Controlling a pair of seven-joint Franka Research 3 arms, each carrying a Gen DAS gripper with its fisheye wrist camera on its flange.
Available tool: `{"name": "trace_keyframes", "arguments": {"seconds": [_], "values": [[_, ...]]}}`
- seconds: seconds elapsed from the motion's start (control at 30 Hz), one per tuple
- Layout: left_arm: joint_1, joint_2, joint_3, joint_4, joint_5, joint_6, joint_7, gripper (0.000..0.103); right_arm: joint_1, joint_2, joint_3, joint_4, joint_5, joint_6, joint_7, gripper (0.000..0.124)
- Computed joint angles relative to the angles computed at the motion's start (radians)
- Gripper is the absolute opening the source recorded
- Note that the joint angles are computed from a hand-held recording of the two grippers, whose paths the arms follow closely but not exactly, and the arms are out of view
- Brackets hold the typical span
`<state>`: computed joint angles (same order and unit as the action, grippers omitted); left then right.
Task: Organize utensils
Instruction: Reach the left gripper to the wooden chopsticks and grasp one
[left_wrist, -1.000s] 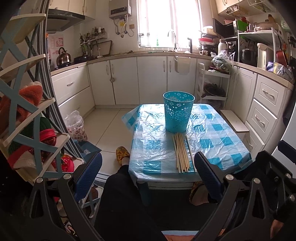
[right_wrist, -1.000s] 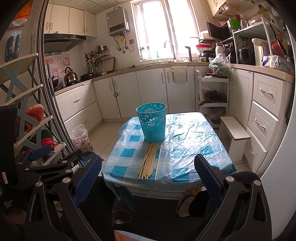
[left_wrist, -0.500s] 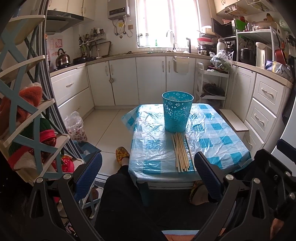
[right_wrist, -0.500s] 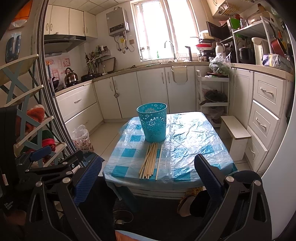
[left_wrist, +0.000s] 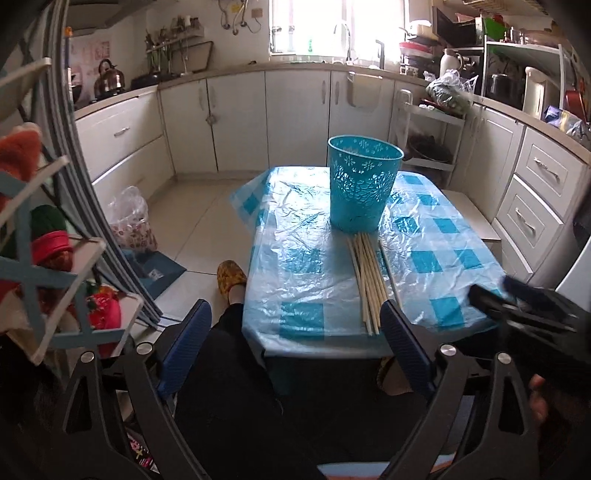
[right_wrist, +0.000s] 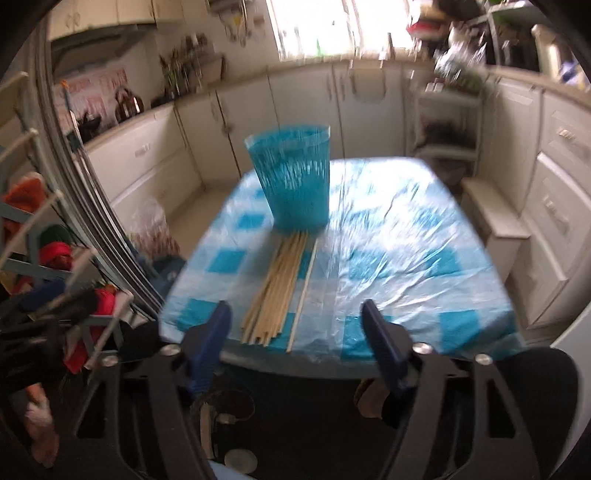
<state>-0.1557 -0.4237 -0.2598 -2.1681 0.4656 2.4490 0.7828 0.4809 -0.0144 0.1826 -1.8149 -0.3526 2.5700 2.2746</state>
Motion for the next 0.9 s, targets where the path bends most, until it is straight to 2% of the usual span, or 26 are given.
{"name": "trace_keyframes", "arguments": {"seconds": [0.1,0.17,0.23,0.4,0.53,0.6,0.67,0.73,0.9], "values": [[0.008,0.083,0.012,0.044,-0.001,0.022,0.021,0.089,-0.004,0.142,-0.018,0.12,0.126,-0.028,-0.1,0.053],[0.003,0.143,0.029,0.079,-0.027,0.036,0.045,0.089,0.008,0.222,-0.041,0.198,0.16,-0.041,-0.127,0.047],[0.006,0.208,0.033,0.123,-0.031,0.036,0.06,0.089,0.011,0.303,-0.05,0.284,0.236,-0.067,-0.167,0.037],[0.0,0.4,0.045,0.279,-0.025,0.032,0.085,0.089,0.031,0.448,-0.089,0.463,0.305,-0.16,-0.257,0.03],[-0.015,0.538,0.061,0.407,-0.057,0.026,0.134,0.088,0.047,0.482,-0.113,0.507,0.307,-0.191,-0.32,0.015],[-0.02,0.613,0.064,0.481,-0.089,0.012,0.18,0.081,0.043,0.499,-0.116,0.541,0.312,-0.224,-0.369,0.009],[-0.015,0.674,0.062,0.536,-0.15,0.016,0.239,0.072,0.033,0.504,-0.114,0.555,0.325,-0.242,-0.426,0.009],[-0.026,0.727,0.072,0.596,-0.154,-0.013,0.253,0.068,0.024,0.513,-0.112,0.575,0.342,-0.263,-0.477,0.009],[-0.058,0.818,0.094,0.707,-0.129,-0.079,0.269,0.067,0.012,0.499,-0.112,0.538,0.388,-0.223,-0.517,0.009]]}}
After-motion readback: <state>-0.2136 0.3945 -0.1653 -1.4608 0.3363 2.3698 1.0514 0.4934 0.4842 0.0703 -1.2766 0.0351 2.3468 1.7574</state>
